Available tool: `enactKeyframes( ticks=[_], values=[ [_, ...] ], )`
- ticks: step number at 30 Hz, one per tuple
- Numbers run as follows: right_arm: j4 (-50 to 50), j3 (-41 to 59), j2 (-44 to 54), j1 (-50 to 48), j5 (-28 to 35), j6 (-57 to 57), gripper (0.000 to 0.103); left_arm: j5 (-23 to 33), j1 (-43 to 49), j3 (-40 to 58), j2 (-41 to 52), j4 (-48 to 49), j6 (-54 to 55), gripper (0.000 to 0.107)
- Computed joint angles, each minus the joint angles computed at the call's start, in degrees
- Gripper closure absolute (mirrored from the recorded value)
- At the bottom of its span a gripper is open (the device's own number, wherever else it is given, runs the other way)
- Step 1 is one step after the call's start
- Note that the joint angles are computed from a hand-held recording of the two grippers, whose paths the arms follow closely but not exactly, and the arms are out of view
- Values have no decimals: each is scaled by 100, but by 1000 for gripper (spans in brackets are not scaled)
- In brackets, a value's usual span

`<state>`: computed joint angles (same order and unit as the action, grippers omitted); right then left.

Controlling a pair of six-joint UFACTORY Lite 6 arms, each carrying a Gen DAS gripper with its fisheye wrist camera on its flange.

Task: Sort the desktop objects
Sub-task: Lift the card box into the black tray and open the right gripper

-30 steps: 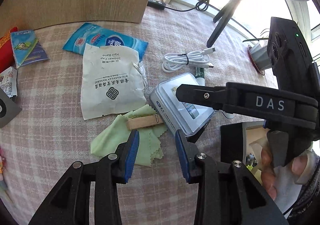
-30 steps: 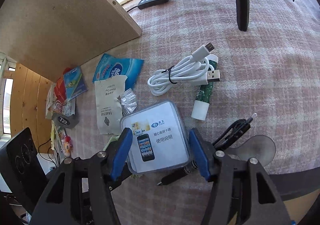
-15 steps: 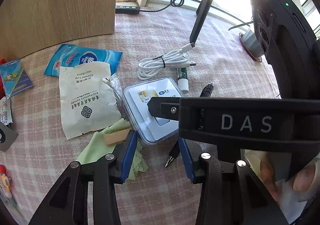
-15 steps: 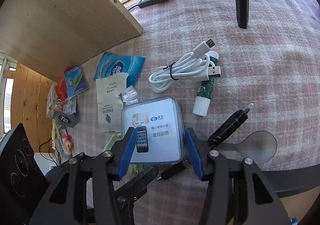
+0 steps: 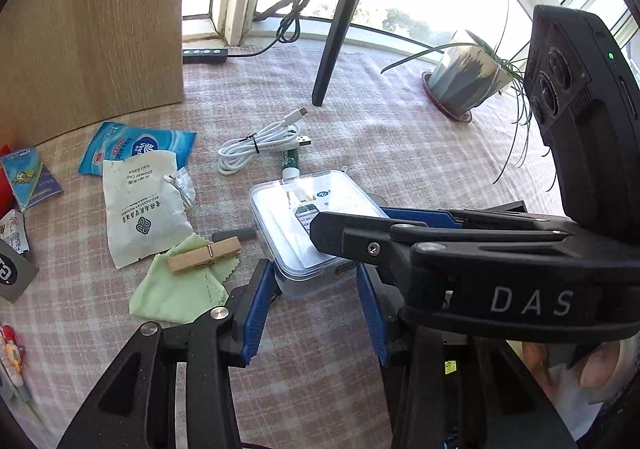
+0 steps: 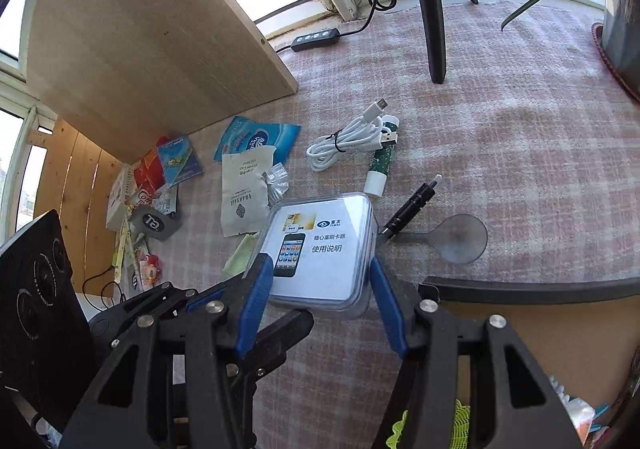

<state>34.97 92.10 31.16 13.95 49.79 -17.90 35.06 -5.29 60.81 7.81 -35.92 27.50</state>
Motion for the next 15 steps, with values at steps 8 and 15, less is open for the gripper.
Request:
enactKeyframes(
  ticks=[8,15],
  values=[
    [224,-1810,-1982,-1173,127,-580,53,1,-1209,76,-406,124,-558,66],
    [383,-2924,-2948,-2453,444,-1182,53,-118,-2344,272,-301,509,-1250,66]
  ],
)
